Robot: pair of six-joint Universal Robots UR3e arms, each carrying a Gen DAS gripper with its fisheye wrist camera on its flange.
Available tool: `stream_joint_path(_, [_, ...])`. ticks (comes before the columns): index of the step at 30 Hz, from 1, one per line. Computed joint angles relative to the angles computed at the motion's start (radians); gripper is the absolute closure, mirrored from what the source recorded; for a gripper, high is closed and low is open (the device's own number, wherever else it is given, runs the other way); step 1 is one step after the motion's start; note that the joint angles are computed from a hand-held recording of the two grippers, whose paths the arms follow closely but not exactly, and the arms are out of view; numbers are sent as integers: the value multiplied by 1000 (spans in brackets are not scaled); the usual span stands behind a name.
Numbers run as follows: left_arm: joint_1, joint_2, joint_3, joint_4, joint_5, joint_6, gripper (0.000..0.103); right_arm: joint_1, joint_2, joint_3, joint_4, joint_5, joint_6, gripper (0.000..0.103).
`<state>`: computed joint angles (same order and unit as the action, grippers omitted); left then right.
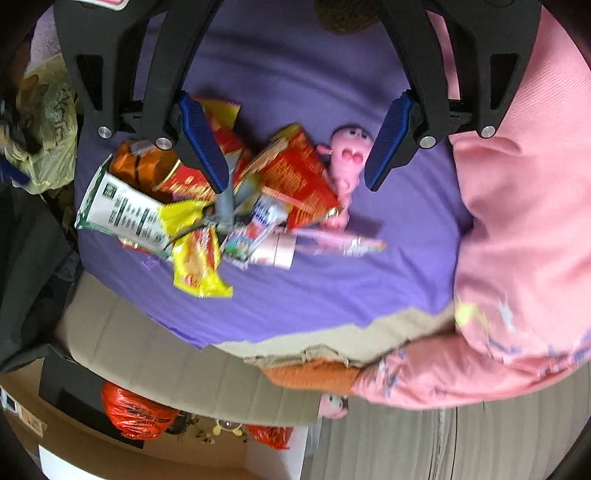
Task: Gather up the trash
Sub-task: 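Reach the right tool into the snack pile and grasp the pink candy stick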
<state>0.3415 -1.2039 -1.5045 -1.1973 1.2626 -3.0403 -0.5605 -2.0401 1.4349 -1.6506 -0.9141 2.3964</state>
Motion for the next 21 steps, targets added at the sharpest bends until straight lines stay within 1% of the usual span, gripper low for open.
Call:
stream_joint_path(2, [38, 22, -29, -18, -57, 36, 30, 168, 134, -57, -146, -85, 110, 39])
stream_joint_path(4, [57, 30, -38, -30, -96, 61, 29, 298, 250, -120, -236, -161, 180, 39])
stream_joint_path(6, [58, 31, -34, -37, -108, 64, 29, 395, 355, -185, -275, -203, 234, 39])
stream_joint_path(8, [80, 39, -22, -59, -110, 74, 29, 446, 399, -199, -297, -211, 273, 40])
stream_joint_path(10, [125, 51, -20, -58, -104, 68, 29, 477, 380, -133, -366, -205, 309, 45])
stream_joint_path(12, [185, 63, -21, -55, -114, 62, 29, 489, 309, -19, -423, -187, 305, 46])
stream_joint_path(14, [277, 74, -22, -71, -170, 56, 29, 507, 246, 78, -446, -181, 281, 50])
stream_joint_path(15, [306, 76, -20, -84, -195, 50, 29, 528, 237, 100, -453, -198, 281, 54])
stream_joint_path(17, [343, 77, -22, -102, -232, 44, 29, 549, 253, 103, -430, -205, 277, 55])
stream_joint_path(19, [333, 75, -31, -94, -223, 50, 29, 566, 308, 67, -398, -203, 288, 55])
stream_joint_path(21, [325, 76, -33, -98, -225, 60, 29, 583, 355, 42, -387, -222, 297, 55])
